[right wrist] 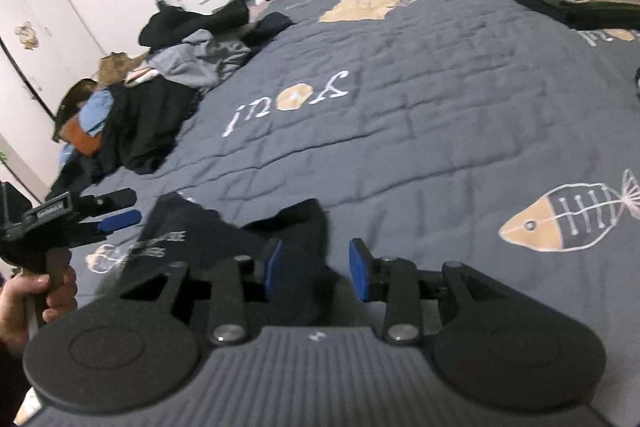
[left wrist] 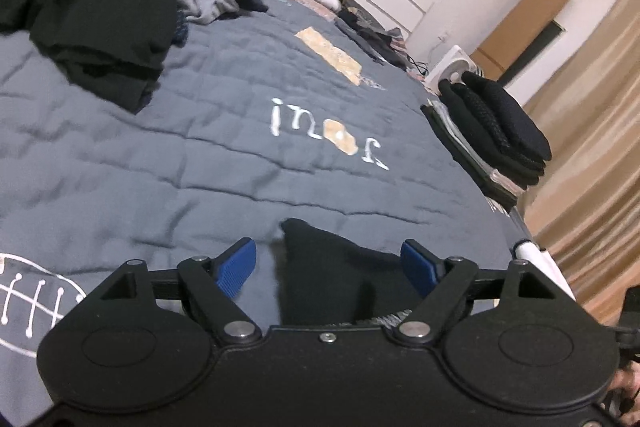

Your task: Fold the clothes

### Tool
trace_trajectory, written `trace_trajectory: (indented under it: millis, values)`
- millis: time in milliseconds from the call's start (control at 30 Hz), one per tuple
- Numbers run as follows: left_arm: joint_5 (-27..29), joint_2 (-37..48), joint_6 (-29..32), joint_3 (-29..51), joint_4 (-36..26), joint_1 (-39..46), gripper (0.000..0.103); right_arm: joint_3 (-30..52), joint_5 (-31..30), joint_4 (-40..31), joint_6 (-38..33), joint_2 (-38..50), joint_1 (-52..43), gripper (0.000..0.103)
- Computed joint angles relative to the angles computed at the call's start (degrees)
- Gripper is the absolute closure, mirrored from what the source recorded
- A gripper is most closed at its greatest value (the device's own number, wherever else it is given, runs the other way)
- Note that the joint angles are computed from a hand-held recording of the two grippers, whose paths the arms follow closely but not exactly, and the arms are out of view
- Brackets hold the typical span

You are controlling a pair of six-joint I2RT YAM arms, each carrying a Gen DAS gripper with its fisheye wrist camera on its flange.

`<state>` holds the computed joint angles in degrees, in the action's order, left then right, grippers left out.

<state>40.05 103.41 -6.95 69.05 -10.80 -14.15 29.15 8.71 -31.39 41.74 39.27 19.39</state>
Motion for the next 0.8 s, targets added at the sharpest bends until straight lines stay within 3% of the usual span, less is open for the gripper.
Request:
trace_trajectory:
  millis: [133,667,800]
  values:
    - [-3.55,-7.53,2.7,-4.36,-1.9,-1.92,0.025,-1.52,-4.96,2.48,1.73,0.17,-2.47,0.067]
    - [-15.37,-38.19,8.78,-23.87,-8.4,-10.45,0.014,-3.46,-6.91,3.23,5.29,-0.8,-3.57,0.066]
    - [-13.15,-39.42,8.15,-27.35,-5.39,-9.78,0.012,-3.91,-7.78,4.59,6.02,0.32,-3.25,0.065]
